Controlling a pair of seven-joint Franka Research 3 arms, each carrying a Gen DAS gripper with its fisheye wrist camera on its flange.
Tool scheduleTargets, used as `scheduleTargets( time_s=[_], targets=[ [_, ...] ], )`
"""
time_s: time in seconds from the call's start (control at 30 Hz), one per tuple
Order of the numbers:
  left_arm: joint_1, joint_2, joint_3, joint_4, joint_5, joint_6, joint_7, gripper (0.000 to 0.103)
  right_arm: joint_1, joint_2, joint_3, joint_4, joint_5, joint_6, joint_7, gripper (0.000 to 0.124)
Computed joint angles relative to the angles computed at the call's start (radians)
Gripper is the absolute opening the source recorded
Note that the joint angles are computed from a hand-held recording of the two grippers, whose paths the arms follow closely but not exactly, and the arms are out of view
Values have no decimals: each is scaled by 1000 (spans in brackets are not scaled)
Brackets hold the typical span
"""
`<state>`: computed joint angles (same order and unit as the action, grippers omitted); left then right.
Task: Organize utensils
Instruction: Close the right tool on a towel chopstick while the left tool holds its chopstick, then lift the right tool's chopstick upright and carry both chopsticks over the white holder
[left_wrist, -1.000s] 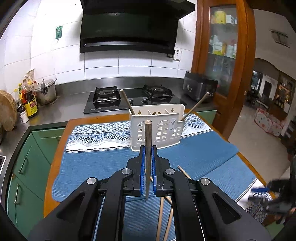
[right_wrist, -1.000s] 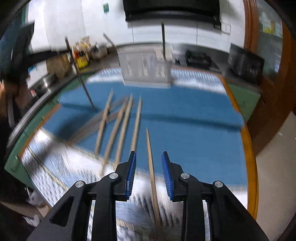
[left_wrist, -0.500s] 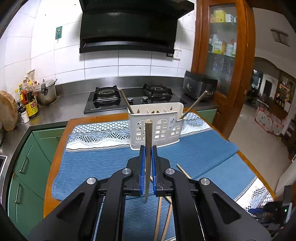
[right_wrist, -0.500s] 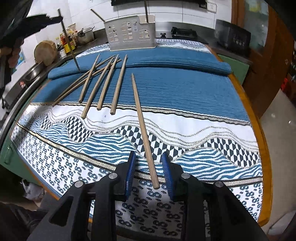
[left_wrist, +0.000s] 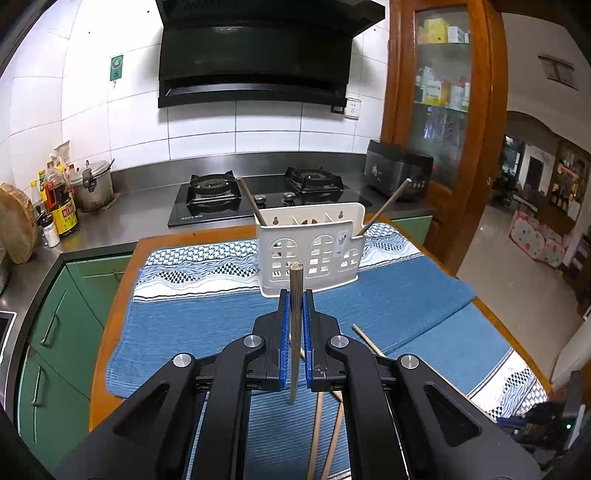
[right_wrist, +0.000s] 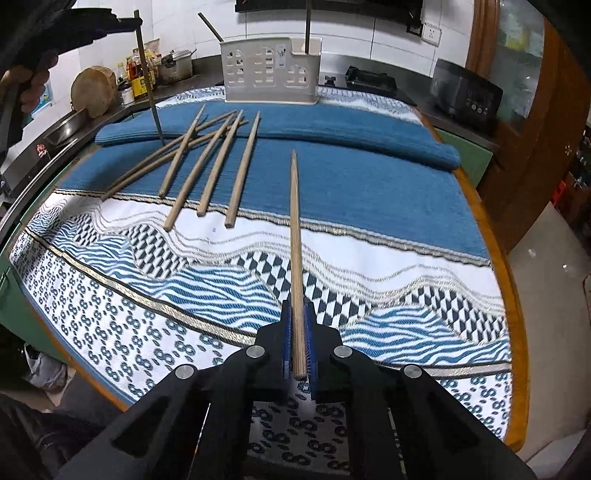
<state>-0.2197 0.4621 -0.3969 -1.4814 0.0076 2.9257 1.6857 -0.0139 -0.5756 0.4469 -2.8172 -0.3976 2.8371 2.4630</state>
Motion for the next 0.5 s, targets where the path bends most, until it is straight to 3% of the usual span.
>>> scheduleTargets(
  time_s=[0.17, 0.33, 0.5],
  targets=[
    [10, -9, -11, -22, -5, 12, 11, 5, -14, -64, 1, 13, -9, 9, -15, 7],
    [20, -12, -23, -36, -13, 21, 25, 5, -83, -110, 12, 72, -25, 71, -63, 7],
    [28, -14, -31, -46, -24, 28, 33, 5, -148, -76, 13, 163, -8, 150, -163, 7]
  ],
)
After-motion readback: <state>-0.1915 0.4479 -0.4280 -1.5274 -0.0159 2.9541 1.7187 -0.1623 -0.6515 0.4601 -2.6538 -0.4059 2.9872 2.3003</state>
